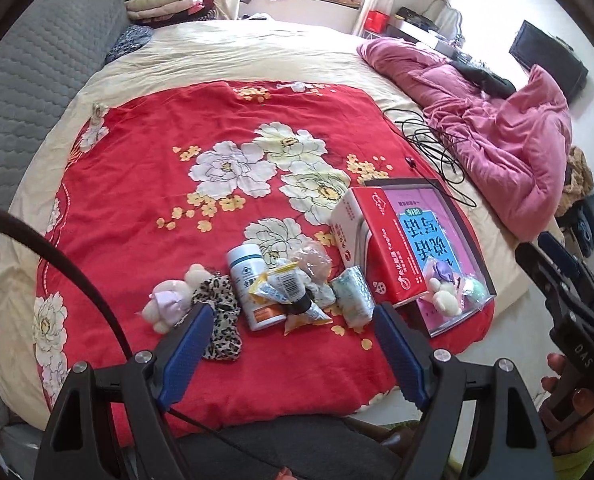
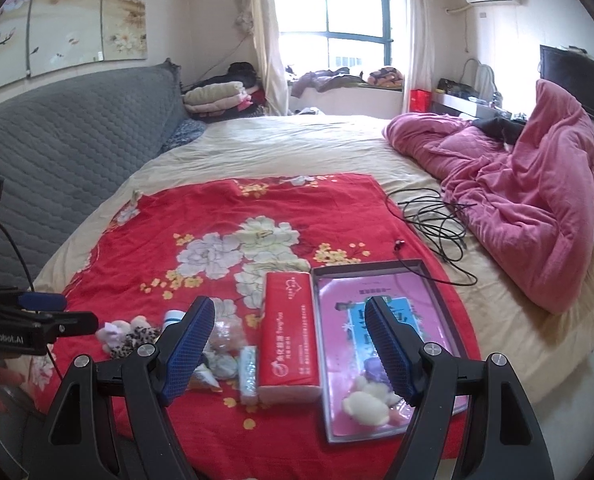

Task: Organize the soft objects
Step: 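Move both open tools back from the book toward the pile of items, then reach the left tool to the yellow snack packet while the right tool reaches the clear bag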

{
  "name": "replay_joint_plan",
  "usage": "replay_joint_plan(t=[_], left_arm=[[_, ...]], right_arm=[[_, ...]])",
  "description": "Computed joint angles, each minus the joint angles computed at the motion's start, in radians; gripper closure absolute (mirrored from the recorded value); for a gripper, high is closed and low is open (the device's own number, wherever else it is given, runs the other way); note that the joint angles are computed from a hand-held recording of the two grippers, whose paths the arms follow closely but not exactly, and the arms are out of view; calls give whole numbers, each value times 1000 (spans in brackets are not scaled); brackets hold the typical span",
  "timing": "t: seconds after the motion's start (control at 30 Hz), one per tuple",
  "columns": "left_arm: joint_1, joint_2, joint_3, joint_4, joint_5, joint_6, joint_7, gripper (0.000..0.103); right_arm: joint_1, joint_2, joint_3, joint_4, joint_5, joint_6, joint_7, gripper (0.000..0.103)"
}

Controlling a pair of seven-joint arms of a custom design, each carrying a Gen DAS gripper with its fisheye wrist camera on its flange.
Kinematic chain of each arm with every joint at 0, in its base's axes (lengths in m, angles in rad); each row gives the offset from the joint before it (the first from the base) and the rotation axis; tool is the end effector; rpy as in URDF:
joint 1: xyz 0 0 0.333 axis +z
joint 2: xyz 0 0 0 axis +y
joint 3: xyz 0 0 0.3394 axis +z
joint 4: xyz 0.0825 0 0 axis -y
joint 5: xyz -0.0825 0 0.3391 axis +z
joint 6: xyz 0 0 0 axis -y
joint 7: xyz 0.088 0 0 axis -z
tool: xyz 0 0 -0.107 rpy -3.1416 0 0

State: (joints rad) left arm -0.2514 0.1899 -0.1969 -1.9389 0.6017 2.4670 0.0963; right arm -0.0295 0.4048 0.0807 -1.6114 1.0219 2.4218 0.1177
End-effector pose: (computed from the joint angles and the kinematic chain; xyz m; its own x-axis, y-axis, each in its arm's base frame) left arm 0.5382 -0.2521 0.4712 0.5352 -0.8230 0.1903 -0.6858 -0.5549 -0.4710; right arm 0.6742 0.0292 0.4800 0.7460 -0.6647 -0.0422 -0.4347 -0.4379 -0.7870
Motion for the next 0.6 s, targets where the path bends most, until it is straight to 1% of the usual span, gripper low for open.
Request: replay_joint_plan(t=[0.3,0.53,0.6], left_arm=[[23,-82,4,-117,3,31,-61,22],[44,-108,4,-188,-16,62,-77,22],[50,-113,5,-212,-18,86,-85,22]], right_arm=[[20,-27,2,-57,-10,-15,-44,24],[50,-37,1,-104,-34,-12,-63,24],[58,-37,0,-115,-41,-5,-65,24]])
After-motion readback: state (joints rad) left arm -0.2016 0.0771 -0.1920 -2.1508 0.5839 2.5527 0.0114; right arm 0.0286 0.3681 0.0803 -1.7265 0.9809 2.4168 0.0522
